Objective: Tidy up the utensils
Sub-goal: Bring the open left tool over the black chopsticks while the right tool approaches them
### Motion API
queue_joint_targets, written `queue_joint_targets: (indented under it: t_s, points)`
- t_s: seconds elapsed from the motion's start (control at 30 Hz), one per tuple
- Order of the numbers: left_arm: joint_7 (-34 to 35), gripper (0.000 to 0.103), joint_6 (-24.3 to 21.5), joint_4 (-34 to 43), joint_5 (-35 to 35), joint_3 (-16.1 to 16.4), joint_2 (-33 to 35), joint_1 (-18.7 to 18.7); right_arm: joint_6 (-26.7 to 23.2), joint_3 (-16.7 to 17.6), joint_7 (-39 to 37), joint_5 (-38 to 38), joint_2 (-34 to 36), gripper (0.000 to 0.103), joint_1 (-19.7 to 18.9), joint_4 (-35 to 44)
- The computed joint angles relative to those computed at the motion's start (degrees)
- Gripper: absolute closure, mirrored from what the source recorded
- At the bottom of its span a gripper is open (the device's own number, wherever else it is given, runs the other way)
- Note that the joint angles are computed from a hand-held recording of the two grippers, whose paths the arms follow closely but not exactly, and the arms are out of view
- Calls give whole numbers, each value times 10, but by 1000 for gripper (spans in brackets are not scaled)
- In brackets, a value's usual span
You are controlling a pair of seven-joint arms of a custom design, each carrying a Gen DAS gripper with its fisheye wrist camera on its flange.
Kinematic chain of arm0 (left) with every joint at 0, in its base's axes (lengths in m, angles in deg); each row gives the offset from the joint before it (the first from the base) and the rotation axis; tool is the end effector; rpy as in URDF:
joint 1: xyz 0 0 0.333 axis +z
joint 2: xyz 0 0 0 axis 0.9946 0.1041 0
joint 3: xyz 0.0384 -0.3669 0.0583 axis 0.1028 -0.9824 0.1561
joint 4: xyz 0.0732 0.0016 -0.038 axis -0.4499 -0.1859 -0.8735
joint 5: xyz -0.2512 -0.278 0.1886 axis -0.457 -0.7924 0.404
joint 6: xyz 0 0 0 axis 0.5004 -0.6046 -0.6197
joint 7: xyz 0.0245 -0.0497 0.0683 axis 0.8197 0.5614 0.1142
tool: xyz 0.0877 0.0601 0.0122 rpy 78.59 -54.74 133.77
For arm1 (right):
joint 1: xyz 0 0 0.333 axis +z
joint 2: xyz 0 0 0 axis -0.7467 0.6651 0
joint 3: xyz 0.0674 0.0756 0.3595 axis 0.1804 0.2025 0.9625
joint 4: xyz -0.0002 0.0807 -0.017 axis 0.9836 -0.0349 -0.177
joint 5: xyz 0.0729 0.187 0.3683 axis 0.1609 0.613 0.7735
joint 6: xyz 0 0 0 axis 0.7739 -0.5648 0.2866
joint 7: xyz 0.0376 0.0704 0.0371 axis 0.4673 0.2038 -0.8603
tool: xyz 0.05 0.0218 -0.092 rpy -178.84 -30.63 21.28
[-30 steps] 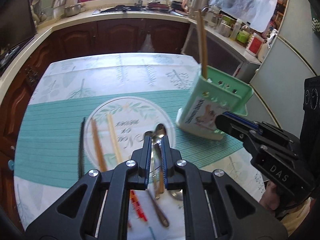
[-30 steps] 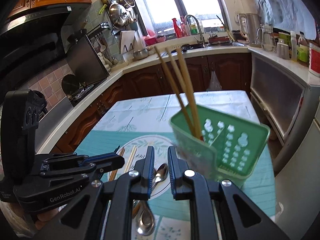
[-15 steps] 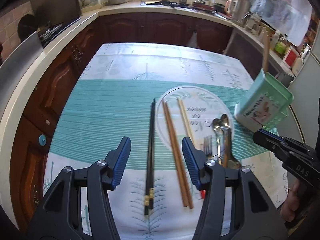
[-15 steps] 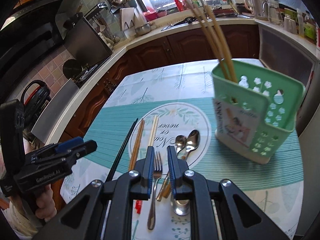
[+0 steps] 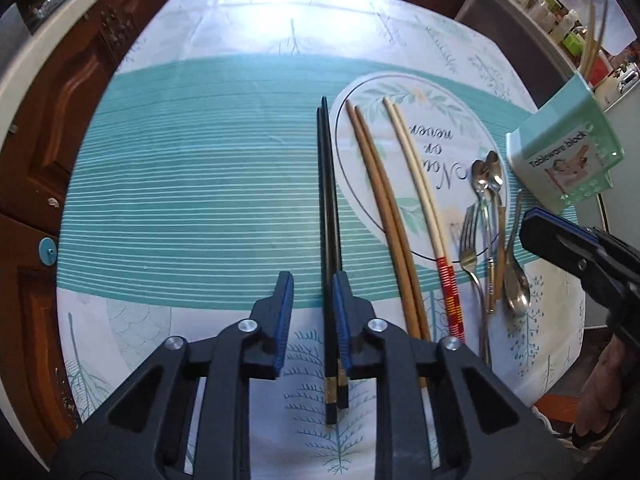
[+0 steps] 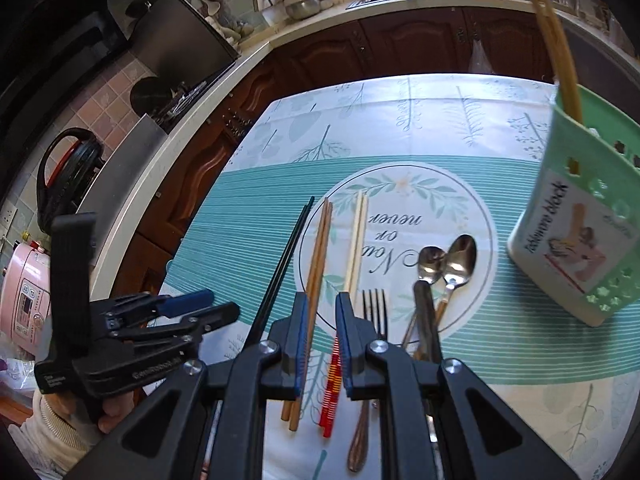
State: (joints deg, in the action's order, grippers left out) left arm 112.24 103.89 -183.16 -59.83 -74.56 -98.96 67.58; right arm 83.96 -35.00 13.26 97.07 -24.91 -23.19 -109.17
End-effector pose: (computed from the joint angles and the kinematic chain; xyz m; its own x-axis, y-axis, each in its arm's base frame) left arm 0.3953 -0.2211 0.4435 0.3069 -0.9449 0.1135 -0.9086 -0.3264 -0.2606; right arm 0.4503 0.2578 0.4639 0.5565 -0.7057 -0.4385 -0.8096 -0.3421 -0.4769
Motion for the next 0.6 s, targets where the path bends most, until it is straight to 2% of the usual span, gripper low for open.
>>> queue_joint_targets:
  t_s: [0.1, 0.27, 0.47, 0.6]
  points:
    - [33, 89, 1, 6, -22, 15, 20, -3, -9, 4, 9, -6, 10, 90, 3, 9]
    - [73, 89, -1, 24, -39, 19, 49, 4, -18, 10, 19, -15, 22, 90, 6, 15]
    - [99, 89, -35, 60, -37, 13, 77, 15, -32, 12, 29, -21, 34, 90, 5, 22]
    - [122, 89, -55, 85, -61, 16, 98, 20, -41, 14, 31, -23, 40, 90, 4, 26]
